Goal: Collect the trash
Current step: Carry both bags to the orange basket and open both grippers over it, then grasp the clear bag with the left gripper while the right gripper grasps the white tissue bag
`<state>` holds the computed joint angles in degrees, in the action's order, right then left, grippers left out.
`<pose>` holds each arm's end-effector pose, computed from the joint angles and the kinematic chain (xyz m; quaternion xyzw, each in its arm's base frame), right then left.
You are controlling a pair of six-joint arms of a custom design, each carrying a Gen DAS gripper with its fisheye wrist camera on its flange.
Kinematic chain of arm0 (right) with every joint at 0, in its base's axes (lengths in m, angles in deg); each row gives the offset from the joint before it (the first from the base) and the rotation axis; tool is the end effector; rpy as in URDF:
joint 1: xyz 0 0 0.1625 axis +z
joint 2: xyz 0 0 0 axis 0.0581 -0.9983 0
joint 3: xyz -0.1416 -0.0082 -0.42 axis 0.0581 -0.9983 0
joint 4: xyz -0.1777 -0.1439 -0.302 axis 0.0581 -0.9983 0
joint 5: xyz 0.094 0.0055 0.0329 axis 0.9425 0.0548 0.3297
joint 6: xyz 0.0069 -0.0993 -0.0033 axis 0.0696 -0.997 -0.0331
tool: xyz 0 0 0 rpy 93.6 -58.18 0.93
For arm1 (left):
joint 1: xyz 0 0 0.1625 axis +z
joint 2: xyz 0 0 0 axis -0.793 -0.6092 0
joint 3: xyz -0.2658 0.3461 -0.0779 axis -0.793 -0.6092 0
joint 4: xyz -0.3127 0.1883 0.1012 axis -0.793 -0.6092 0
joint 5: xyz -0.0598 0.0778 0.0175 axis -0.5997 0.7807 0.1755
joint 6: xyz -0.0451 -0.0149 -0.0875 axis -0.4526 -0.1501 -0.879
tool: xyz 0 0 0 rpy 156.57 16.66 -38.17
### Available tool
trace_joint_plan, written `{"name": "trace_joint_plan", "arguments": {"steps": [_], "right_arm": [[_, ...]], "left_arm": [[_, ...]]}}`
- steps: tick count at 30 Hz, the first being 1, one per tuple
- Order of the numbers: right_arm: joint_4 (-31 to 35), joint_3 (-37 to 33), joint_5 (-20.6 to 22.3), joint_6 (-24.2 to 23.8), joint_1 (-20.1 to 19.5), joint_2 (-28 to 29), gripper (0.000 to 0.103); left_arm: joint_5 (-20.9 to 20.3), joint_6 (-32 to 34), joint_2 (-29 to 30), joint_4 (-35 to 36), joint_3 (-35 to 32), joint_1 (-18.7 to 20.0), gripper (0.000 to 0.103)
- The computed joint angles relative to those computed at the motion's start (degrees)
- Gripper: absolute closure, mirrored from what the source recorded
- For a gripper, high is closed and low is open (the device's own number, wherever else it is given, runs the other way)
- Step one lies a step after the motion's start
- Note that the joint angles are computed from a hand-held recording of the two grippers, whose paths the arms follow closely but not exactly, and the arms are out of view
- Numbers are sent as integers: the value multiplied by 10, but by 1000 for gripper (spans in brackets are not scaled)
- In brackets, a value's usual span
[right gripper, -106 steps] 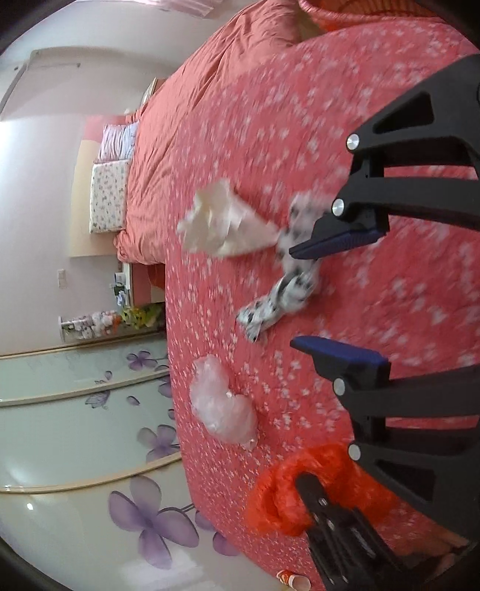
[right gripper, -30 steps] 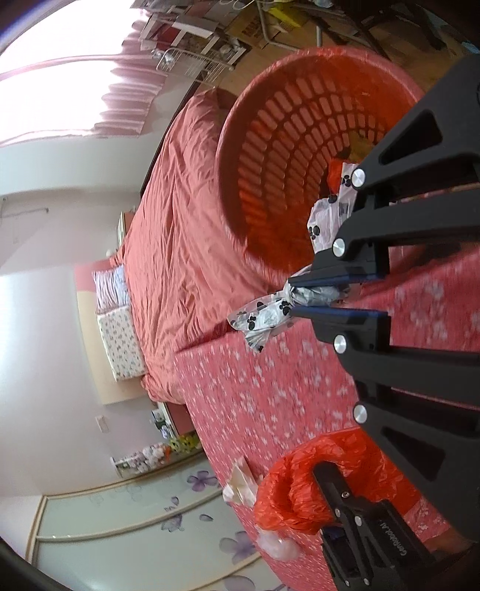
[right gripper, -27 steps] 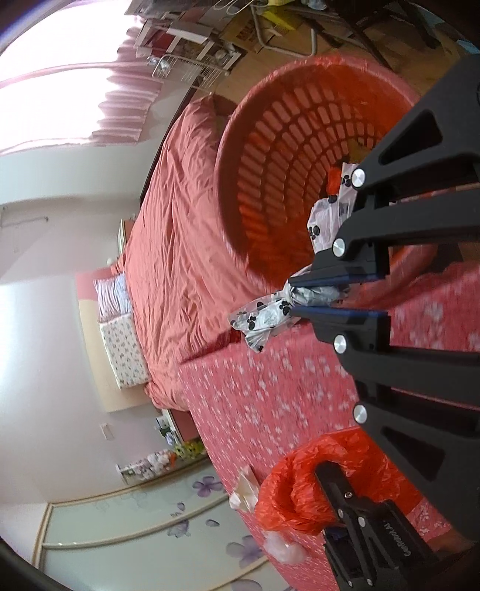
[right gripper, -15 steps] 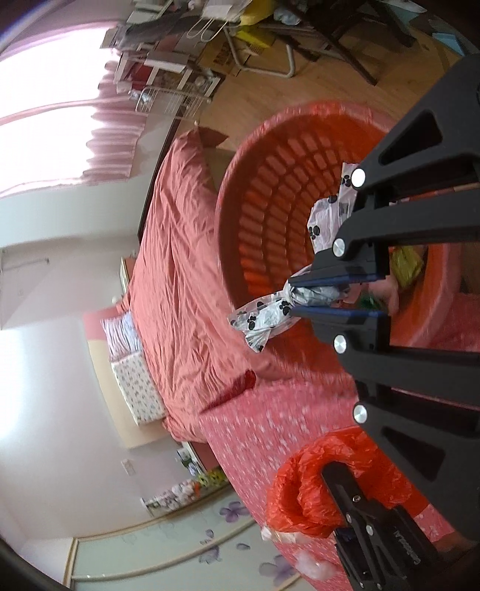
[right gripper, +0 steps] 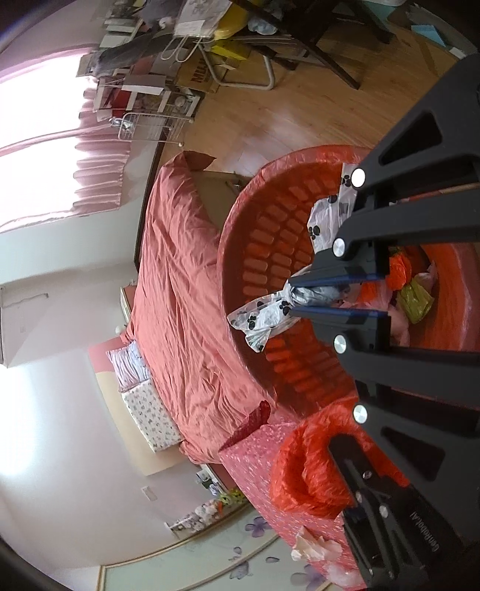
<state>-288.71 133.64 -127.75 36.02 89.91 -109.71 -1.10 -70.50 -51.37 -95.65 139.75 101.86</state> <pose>0.1038 -0.5047 0.1436 -0.0370 -0.8165 0.4859 0.3095 -0.2345 -0.5445 0.0621 0.3358 0.9041 -0.2086 0.1624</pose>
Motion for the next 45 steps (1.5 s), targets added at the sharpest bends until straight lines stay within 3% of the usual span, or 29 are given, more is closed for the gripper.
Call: {"name": "trace_joint_plan", "arguments": {"steps": [9,15,21,26,31,39,45], "right_arm": [[2,7,12,19,-14,-10,87],[-5,8,6,16,-11,-9,71],[-17,-1,-17,-3,1,-2,63],[-21,-17,-37,-30,20,13,54],[1,-45,-45,-45,51,37,50],[91,-110,-35,-47,104,87,44],[163,-172,-25,-46,141,133,42]], "left_arm": [[-7,-8,8,24,-18,4,64],[-7,-22,3,40,-20,12,51],[6,-25,-11,36,-8,15,48],[48,-16,-39,5,17,20,46],[121,-2,-80,-43,51,32,43],[231,21,-156,-104,83,78,38],[318,63,-195,-154,58,130,35]]}}
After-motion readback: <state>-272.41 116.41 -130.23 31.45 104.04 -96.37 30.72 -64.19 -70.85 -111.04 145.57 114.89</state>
